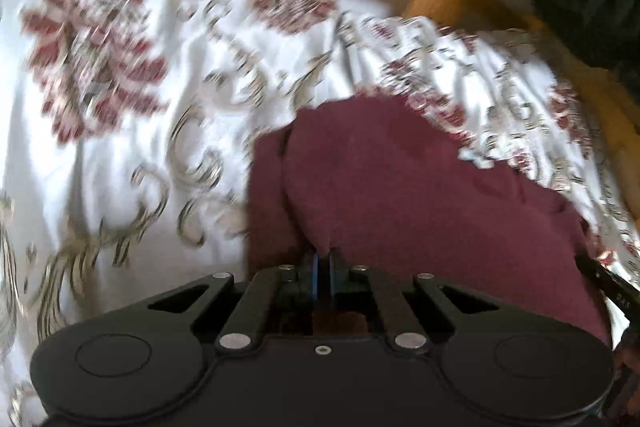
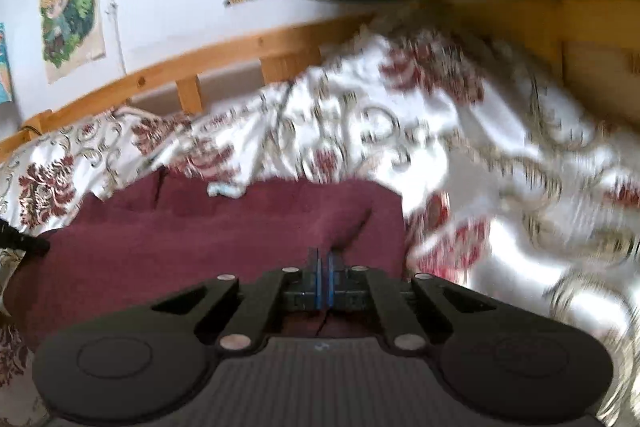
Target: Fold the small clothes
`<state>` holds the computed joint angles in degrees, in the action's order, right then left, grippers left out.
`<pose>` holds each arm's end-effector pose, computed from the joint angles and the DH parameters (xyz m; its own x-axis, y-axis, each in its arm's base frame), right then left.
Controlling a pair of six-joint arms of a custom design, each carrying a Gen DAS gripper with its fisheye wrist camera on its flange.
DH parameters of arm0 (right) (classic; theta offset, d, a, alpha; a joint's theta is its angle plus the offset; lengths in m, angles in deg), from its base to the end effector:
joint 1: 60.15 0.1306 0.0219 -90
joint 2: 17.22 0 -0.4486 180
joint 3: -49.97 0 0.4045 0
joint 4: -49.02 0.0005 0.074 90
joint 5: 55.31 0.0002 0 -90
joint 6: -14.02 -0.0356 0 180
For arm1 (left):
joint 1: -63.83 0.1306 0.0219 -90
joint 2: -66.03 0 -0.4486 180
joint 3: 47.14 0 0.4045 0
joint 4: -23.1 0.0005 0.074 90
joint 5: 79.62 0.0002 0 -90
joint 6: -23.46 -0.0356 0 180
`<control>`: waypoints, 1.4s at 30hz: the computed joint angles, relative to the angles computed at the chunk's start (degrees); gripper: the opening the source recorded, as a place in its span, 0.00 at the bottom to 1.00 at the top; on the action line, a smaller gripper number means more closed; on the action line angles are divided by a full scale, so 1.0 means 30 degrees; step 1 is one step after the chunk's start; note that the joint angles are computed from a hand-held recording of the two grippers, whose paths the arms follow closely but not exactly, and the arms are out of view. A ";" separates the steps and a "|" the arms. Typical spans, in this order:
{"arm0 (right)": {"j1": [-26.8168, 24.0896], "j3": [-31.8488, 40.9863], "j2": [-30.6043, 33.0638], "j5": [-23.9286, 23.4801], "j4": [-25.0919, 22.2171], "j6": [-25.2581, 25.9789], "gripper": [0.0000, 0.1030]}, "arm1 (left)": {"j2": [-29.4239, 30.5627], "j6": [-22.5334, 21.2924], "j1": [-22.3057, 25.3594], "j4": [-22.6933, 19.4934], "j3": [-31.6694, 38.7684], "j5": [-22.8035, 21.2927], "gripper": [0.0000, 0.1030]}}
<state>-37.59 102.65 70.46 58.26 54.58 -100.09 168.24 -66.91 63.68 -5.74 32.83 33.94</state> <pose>0.4008 0.1505 0.2942 -0.4266 0.2282 -0.8752 0.1580 0.9716 0.1763 0.5580 -0.0162 0.3329 -0.7764 0.0080 -0.6302 0.2585 0.9159 -0.3069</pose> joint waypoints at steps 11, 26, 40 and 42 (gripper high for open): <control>0.0288 0.0059 0.0230 0.1755 0.1866 0.2256 0.03 | -0.0044 0.0029 -0.0395 0.1315 0.0462 -0.0263 0.05; -0.0202 0.0703 0.0745 0.1278 0.0155 0.1816 0.04 | 0.0590 -0.0978 -0.0887 0.0747 0.0413 -0.2010 0.08; -0.1465 0.0343 0.0566 -0.1767 0.1399 0.0204 0.32 | 0.2589 0.2082 -0.0665 -0.0591 0.4238 -0.0267 0.49; -0.1745 0.0362 0.0636 -0.2316 0.1647 0.0060 0.32 | 0.3230 0.2426 -0.0801 -0.1338 0.5246 -0.0551 0.50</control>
